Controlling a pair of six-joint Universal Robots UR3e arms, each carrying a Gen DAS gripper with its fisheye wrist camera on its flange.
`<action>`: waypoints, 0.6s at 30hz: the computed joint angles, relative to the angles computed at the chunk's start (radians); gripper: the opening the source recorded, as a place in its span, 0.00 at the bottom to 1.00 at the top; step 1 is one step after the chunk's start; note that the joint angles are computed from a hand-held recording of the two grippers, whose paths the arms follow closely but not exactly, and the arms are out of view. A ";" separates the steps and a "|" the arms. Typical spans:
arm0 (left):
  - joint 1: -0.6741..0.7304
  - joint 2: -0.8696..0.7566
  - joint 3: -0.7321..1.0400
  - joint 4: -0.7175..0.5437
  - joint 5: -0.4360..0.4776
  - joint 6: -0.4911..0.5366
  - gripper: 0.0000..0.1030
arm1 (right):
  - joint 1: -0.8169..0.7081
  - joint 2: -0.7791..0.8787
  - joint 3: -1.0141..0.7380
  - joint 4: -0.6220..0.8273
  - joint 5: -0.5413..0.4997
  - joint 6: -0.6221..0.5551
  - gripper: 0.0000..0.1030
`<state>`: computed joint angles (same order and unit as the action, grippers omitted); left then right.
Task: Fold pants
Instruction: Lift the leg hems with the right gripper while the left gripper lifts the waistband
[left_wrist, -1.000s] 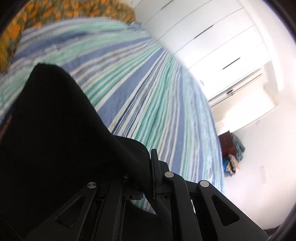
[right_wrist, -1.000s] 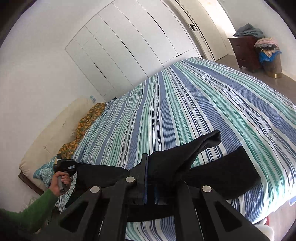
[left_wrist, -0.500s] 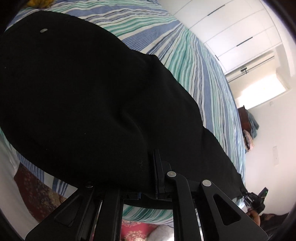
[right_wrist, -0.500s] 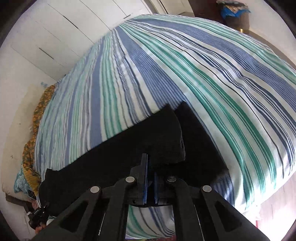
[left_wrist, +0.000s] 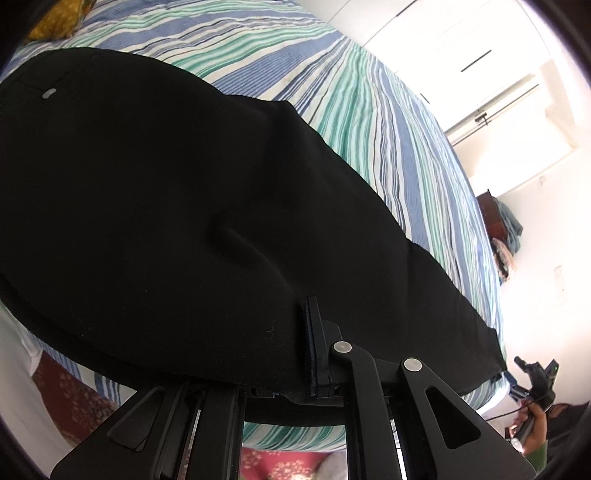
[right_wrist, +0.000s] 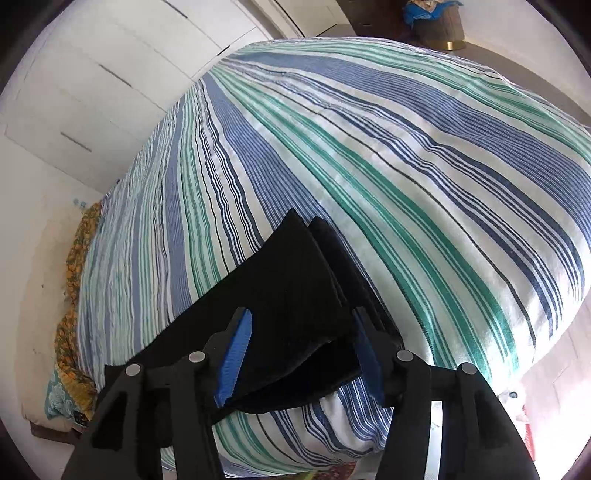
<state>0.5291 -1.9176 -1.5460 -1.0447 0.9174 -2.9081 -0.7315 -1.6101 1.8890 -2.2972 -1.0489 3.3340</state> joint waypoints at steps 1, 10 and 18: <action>-0.003 -0.001 0.002 0.003 -0.001 -0.002 0.09 | -0.030 -0.039 0.011 0.034 0.020 -0.006 0.54; 0.014 0.028 -0.033 -0.006 -0.013 0.021 0.09 | -0.008 0.016 -0.034 0.245 -0.068 -0.019 0.31; 0.023 0.054 -0.065 -0.009 -0.014 0.044 0.11 | 0.217 0.125 -0.198 0.154 -0.400 -0.153 0.06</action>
<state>0.5524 -1.8636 -1.6105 -1.0540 0.9038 -2.8639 -0.5142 -1.4846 1.6908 -2.1429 -1.4488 3.1809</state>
